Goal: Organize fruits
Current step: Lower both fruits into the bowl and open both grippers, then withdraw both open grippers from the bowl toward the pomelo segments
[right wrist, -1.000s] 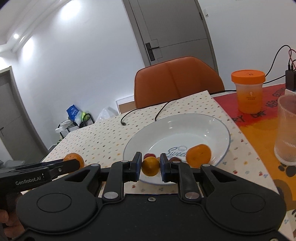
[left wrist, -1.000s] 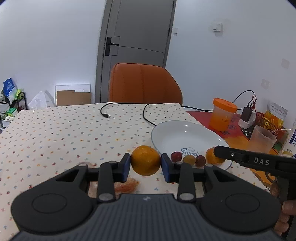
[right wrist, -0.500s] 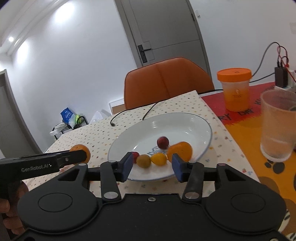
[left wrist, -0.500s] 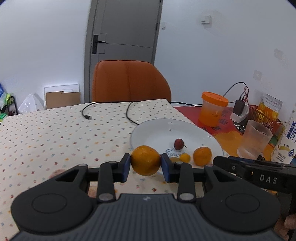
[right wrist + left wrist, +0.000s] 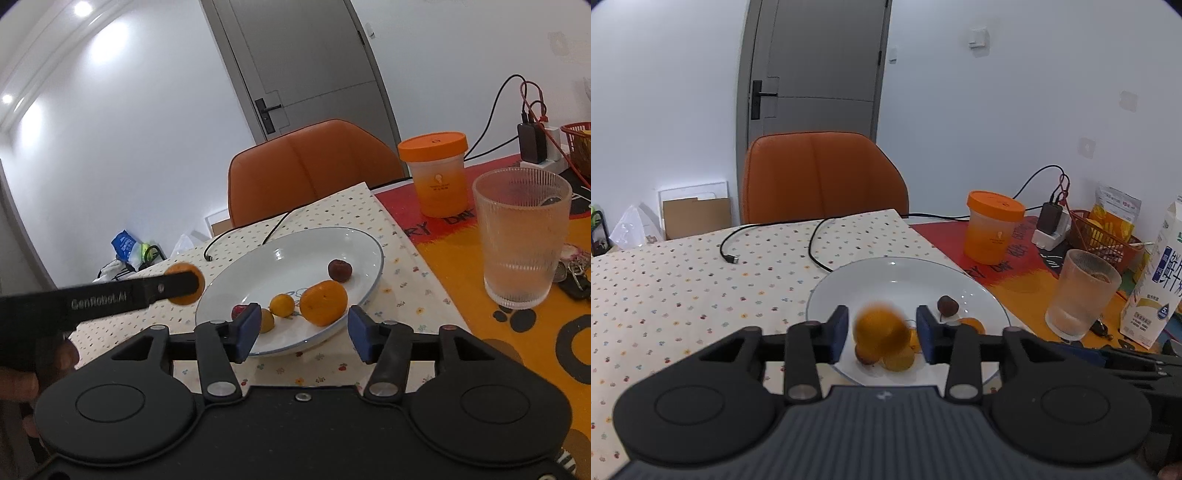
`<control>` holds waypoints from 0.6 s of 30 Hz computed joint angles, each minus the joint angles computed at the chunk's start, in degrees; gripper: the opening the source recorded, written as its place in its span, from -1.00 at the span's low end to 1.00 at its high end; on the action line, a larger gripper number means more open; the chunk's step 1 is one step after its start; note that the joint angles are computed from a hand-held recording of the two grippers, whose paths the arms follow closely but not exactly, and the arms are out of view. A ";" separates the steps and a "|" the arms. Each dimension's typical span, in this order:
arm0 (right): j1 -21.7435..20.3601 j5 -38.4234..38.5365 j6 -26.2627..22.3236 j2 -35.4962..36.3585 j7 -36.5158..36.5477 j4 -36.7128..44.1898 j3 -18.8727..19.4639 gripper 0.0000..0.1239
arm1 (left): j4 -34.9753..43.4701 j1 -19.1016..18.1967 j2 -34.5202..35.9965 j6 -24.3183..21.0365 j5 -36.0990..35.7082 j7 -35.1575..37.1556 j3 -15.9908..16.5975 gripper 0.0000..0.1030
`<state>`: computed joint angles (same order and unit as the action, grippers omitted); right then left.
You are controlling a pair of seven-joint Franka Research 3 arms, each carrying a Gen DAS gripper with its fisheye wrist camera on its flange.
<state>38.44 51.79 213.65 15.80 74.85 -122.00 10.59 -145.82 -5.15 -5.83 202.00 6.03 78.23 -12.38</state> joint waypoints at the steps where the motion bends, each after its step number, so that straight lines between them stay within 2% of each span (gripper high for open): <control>1: -0.12 -0.21 -0.06 -0.02 0.27 -0.07 0.04 -0.15 | -0.21 0.07 -0.22 -0.06 -0.17 -0.04 0.05 -0.19; 2: -0.19 -0.36 -0.18 -0.02 0.45 -0.04 0.05 -0.15 | -0.43 0.08 -0.50 -0.26 -0.01 -0.49 0.31 -0.15; 4: -0.21 -0.68 -0.29 0.04 0.63 0.02 0.04 -0.15 | -1.11 0.90 -1.31 -0.78 -1.70 0.11 -0.38 0.06; 12: 0.30 -1.40 -0.95 0.68 1.36 0.88 0.14 -0.11 | -4.78 7.36 -5.32 -1.22 -12.60 6.52 -6.90 0.44; 16: 1.12 -0.93 -1.06 0.99 0.50 1.57 0.03 -0.06 | -6.66 9.50 -7.26 -1.49 -14.60 7.37 -8.43 0.52; 18: 1.57 -0.50 -0.98 1.18 -0.02 2.03 0.03 -0.04 | -7.57 9.88 -8.21 -1.63 -14.14 6.71 -8.16 0.53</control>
<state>40.01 51.29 212.66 16.98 74.82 -119.98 10.62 -153.39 4.73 -14.03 200.38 -8.11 84.93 -20.54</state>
